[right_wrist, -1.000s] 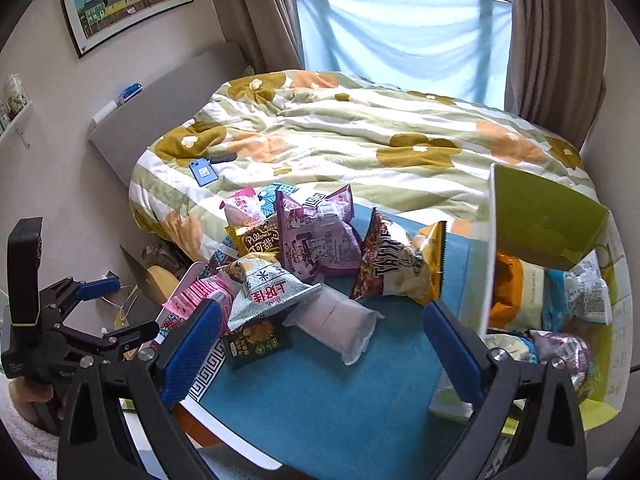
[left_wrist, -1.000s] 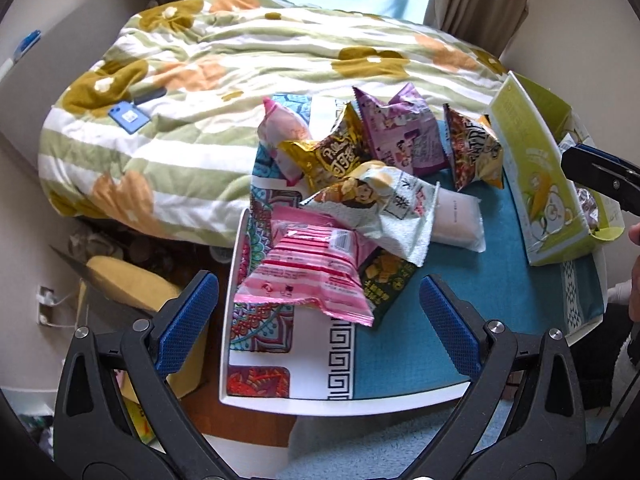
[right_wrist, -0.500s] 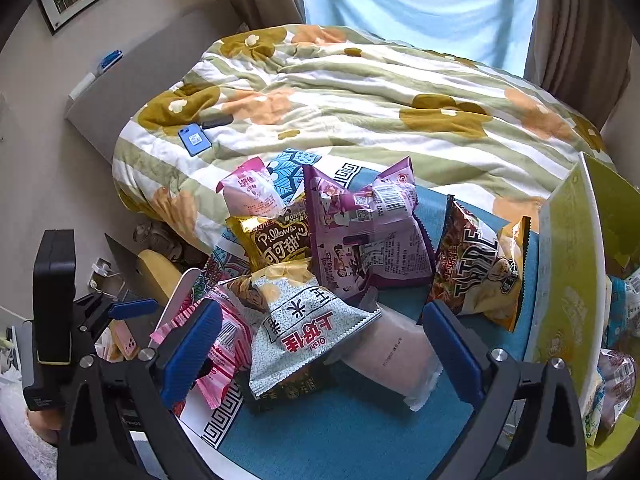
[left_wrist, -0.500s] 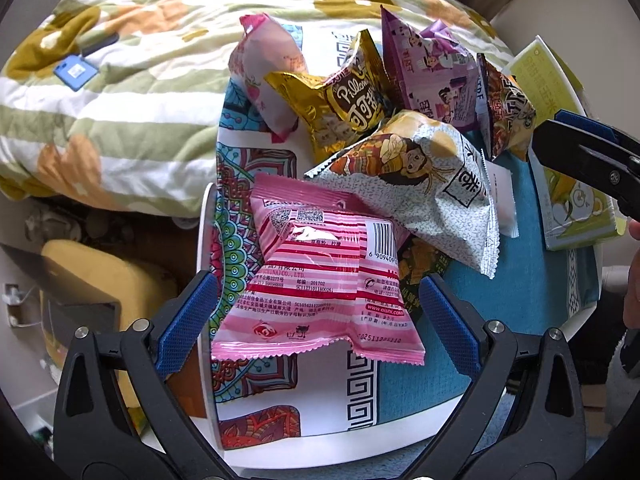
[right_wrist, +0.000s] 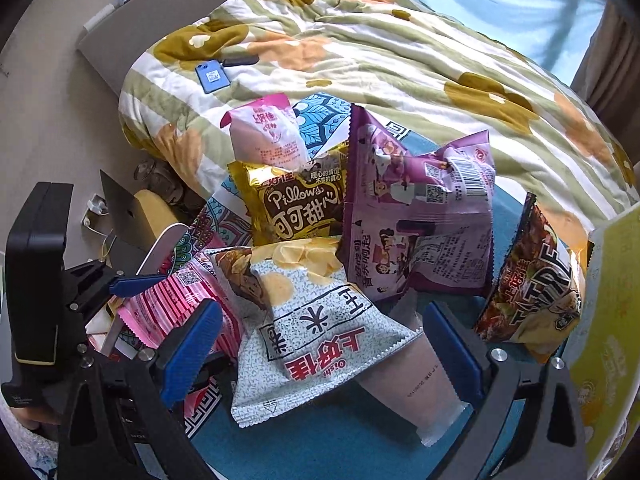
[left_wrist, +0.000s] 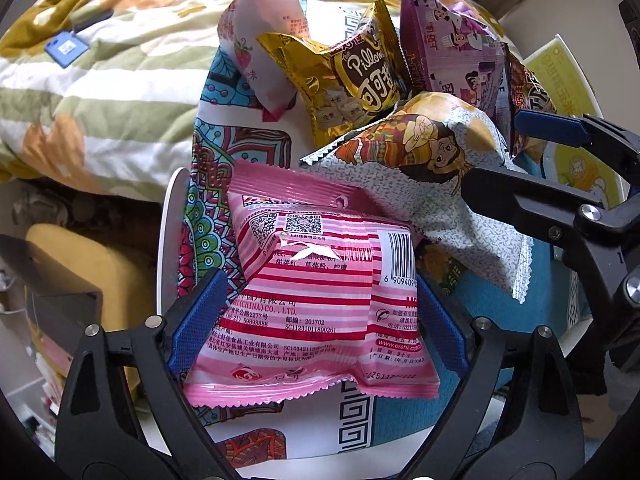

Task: Organize snacks
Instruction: 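Grasp the pink striped bag with the left tool while the right tool grasps the white rice-cracker bag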

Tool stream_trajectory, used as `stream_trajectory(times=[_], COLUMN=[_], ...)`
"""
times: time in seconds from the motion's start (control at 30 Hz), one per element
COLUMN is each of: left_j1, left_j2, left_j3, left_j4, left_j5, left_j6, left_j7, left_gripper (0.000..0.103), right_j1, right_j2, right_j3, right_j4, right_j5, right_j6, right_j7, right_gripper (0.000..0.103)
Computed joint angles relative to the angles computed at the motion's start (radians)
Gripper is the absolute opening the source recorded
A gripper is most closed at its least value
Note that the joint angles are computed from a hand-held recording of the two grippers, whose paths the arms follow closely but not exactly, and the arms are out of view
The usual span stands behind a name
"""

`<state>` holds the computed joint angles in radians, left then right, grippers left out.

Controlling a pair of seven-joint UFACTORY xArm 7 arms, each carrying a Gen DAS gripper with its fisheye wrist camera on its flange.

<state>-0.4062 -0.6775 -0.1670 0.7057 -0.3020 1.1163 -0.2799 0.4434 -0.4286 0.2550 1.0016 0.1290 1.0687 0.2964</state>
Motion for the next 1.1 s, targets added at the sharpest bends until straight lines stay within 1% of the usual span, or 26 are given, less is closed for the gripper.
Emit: stream_trajectory(times=[0.1,0.17,0.23,0.37,0.43,0.5,0.57,0.7,0.97,1.1], left_j1=[-0.002,0.001,0.000,0.004,0.005,0.007,0.008,0.012,0.012,0.008], left_j2=[0.003,0.004,0.004,-0.010,-0.015,-0.021,-0.029,-0.044,-0.059,-0.069], left_j3=[-0.008,-0.015,-0.009,-0.005,-0.007,-0.011,-0.014,-0.016,-0.017,-0.020], left_j4=[0.000,0.004,0.006,-0.001,0.000,0.000,-0.001,-0.003,-0.005,0.008], left_j5=[0.006,0.016,0.008,0.007,0.012,0.019,0.023,0.033,0.041,0.044], left_j6=[-0.004,0.001,0.006,0.015,0.024,0.034,0.043,0.063,0.072,0.079], left_j7=[-0.004,-0.016,-0.026,-0.037,-0.043,-0.050,-0.058,-0.073,-0.076,-0.073], left_gripper=[0.087,0.080,0.077,0.073,0.072,0.072,0.071,0.071,0.071,0.071], right_j1=[0.006,0.009,0.013,0.021,0.024,0.028,0.029,0.028,0.033,0.031], right_j2=[0.023,0.035,0.046,0.064,0.072,0.079,0.090,0.098,0.088,0.059], right_j3=[-0.004,-0.011,-0.018,-0.027,-0.026,-0.027,-0.030,-0.031,-0.008,-0.012], right_j4=[0.004,0.005,0.007,0.011,0.014,0.014,0.014,0.011,0.010,-0.006], right_j5=[0.003,0.012,0.025,0.056,0.062,0.072,0.087,0.105,0.070,0.074], right_j6=[-0.002,-0.004,-0.007,-0.006,-0.003,-0.001,0.000,-0.001,-0.004,-0.007], right_j7=[-0.028,-0.049,-0.073,-0.122,-0.144,-0.164,-0.178,-0.189,-0.180,-0.159], right_gripper=[0.097,0.092,0.090,0.090,0.089,0.084,0.076,0.071,0.058,0.056])
